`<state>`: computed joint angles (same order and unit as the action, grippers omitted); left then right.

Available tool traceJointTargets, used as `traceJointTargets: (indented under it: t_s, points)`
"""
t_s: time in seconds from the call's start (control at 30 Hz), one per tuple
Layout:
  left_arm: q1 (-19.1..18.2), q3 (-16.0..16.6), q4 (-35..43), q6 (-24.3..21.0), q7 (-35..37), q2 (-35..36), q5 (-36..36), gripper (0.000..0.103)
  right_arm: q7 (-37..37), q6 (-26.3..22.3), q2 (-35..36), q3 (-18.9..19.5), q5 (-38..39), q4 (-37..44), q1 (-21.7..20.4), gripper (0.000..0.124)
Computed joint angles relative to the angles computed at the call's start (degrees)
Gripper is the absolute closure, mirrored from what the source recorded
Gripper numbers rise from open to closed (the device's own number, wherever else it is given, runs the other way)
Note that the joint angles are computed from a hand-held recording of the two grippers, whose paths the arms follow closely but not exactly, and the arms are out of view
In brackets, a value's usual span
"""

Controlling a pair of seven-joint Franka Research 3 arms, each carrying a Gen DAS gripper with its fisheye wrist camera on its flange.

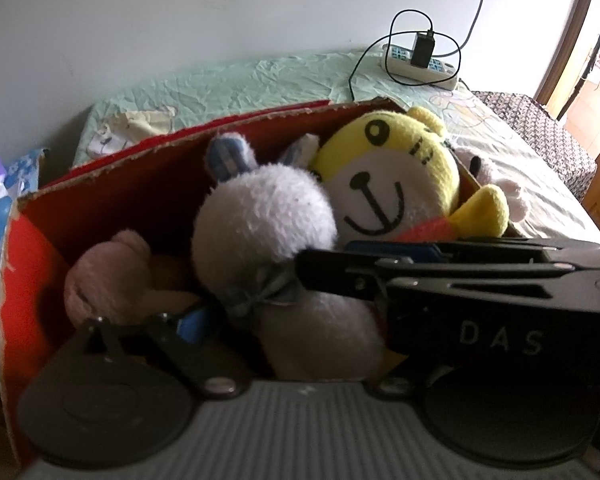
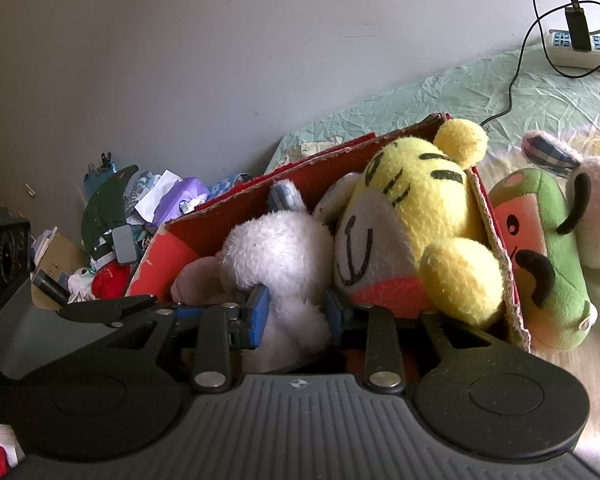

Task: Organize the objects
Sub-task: 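Lower the bunny into the red box and open the right gripper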

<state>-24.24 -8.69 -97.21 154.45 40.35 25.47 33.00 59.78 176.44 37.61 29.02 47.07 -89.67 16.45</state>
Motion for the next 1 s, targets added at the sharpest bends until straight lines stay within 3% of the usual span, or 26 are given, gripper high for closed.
traceJointTargets:
  t_s: [0.7, 1.0]
  points:
    - [-0.48, 0.27, -0.03, -0.58, 0.05, -0.08, 1.39, 0.009, -0.72, -0.16, -0.21, 0.42, 0.16, -0.31, -0.34, 0.090]
    - [-1.88, 1.18, 0.84, -2.78, -2.24, 0.10, 3.51, 0.008, -4.27, 1.32, -1.52, 3.61, 3.54, -2.74, -2.75, 0.088]
